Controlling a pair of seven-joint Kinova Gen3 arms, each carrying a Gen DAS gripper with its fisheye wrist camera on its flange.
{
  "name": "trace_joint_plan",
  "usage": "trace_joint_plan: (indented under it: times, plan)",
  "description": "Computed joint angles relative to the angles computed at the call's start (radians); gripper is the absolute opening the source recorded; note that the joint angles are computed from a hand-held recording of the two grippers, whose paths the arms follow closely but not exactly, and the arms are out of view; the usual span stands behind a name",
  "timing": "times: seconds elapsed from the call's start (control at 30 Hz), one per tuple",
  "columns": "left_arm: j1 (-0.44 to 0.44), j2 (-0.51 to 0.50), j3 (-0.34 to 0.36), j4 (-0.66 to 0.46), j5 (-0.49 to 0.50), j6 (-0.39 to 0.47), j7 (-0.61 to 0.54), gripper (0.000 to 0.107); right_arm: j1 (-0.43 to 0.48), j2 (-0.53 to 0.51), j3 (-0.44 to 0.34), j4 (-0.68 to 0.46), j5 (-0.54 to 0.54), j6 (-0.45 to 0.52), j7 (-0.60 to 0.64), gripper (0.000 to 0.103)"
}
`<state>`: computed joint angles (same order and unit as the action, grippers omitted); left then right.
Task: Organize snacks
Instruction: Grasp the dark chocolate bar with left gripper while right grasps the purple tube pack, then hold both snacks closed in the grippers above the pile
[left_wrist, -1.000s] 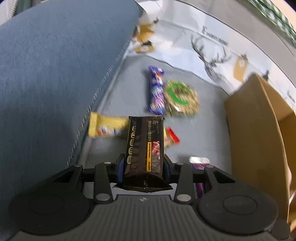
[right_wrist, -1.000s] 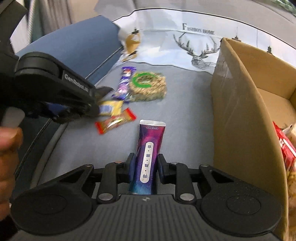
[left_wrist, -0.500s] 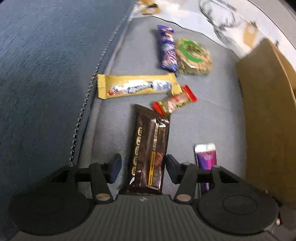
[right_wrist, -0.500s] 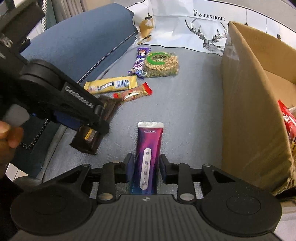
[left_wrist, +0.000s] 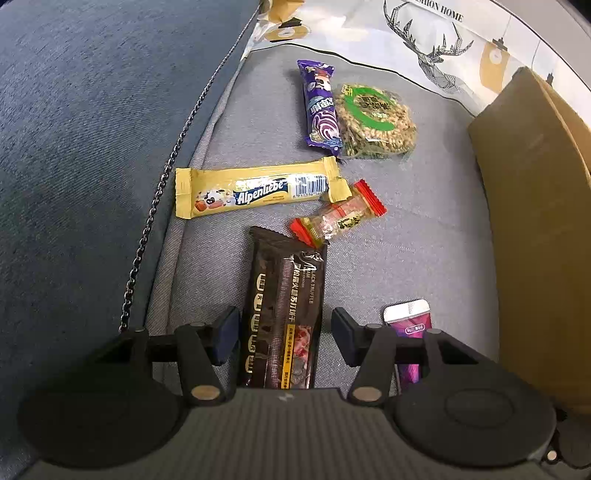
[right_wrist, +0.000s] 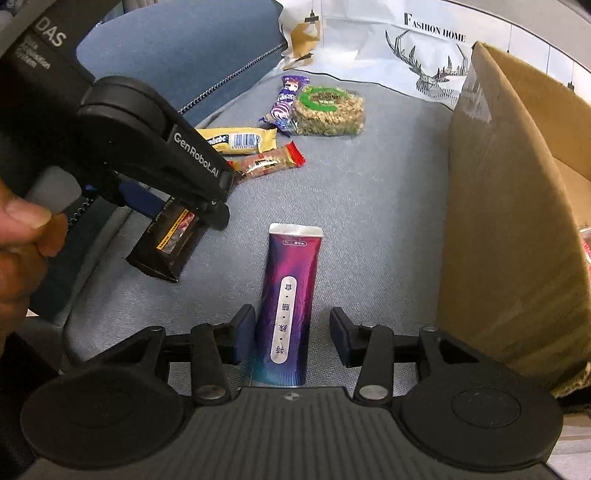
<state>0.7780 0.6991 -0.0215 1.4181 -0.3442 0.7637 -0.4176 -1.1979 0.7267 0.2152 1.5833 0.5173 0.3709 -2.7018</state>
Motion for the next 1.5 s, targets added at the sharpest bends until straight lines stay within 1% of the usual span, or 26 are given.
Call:
trace_joint_plan:
  times: [0.03, 0.07, 0.1, 0.13, 0.2, 0.27, 0.33, 0.47, 0.57, 0.67, 0.83, 0.9, 1.0, 1.13, 1.2, 1.3, 1.37, 1.5]
  plan:
    - [0.001, 0.001, 0.0, -0.002, -0.002, 0.003, -0.002, 0.059, -0.003, 0.003, 0.005, -0.002, 0.003, 0.0, -0.004, 0.044]
    - [0.002, 0.0, 0.001, -0.001, -0.003, 0.004, -0.003, 0.059, -0.01, 0.006, 0.014, -0.002, 0.008, -0.002, -0.009, 0.035]
    - [0.002, 0.0, 0.001, -0.001, -0.004, 0.004, -0.004, 0.059, -0.019, 0.007, 0.025, -0.001, 0.013, -0.005, -0.018, 0.03]
    - [0.003, -0.002, 0.0, 0.001, -0.005, 0.003, -0.003, 0.059, -0.024, 0.011, 0.035, -0.002, 0.017, -0.011, -0.029, 0.029]
    - [0.003, -0.001, 0.0, -0.001, -0.006, 0.006, -0.004, 0.059, -0.055, 0.013, 0.081, 0.01, 0.026, -0.028, -0.074, 0.027]
    - [0.005, 0.002, 0.001, -0.005, -0.009, 0.012, -0.007, 0.059, -0.082, 0.018, 0.124, 0.021, 0.038, -0.051, -0.115, 0.027]
    - [0.009, 0.008, 0.0, -0.017, -0.014, 0.027, -0.011, 0.057, -0.094, 0.023, 0.143, 0.025, 0.042, -0.064, -0.131, 0.027]
    - [0.015, 0.014, -0.003, -0.027, -0.025, 0.041, -0.012, 0.051, -0.051, 0.03, 0.089, -0.005, 0.023, -0.02, -0.102, 0.029]
    - [0.014, 0.012, -0.002, -0.026, -0.027, 0.041, -0.013, 0.049, -0.044, 0.028, 0.081, -0.005, 0.022, -0.023, -0.109, 0.033]
    - [0.013, 0.012, 0.0, -0.026, -0.029, 0.041, -0.016, 0.049, -0.04, 0.028, 0.074, -0.01, 0.023, -0.014, -0.107, 0.034]
    - [0.015, 0.013, 0.0, -0.027, -0.03, 0.041, -0.019, 0.048, -0.036, 0.026, 0.063, -0.013, 0.031, -0.002, -0.106, 0.034]
    - [0.016, 0.011, -0.001, -0.026, -0.03, 0.042, -0.018, 0.044, -0.035, 0.027, 0.058, -0.016, 0.037, 0.008, -0.104, 0.033]
    - [0.017, 0.004, -0.004, -0.013, -0.033, 0.027, -0.01, 0.044, -0.043, 0.028, 0.065, -0.017, 0.049, 0.013, -0.12, 0.028]
    - [0.019, -0.006, -0.004, 0.003, -0.039, 0.008, -0.006, 0.043, -0.092, 0.027, 0.13, 0.011, 0.085, -0.03, -0.184, 0.027]
    - [0.012, -0.007, 0.005, 0.004, -0.033, 0.005, -0.019, 0.043, -0.082, 0.028, 0.114, 0.002, 0.083, -0.013, -0.174, 0.027]
    - [0.008, 0.001, 0.013, -0.01, -0.03, 0.02, -0.049, 0.044, -0.037, 0.031, 0.052, -0.024, 0.067, 0.031, -0.136, 0.029]
    - [0.01, 0.005, 0.013, -0.016, -0.027, 0.025, -0.055, 0.044, -0.035, 0.032, 0.048, -0.027, 0.073, 0.036, -0.14, 0.032]
    - [0.013, 0.009, 0.01, -0.02, -0.023, 0.028, -0.062, 0.044, -0.031, 0.031, 0.041, -0.026, 0.084, 0.038, -0.15, 0.032]
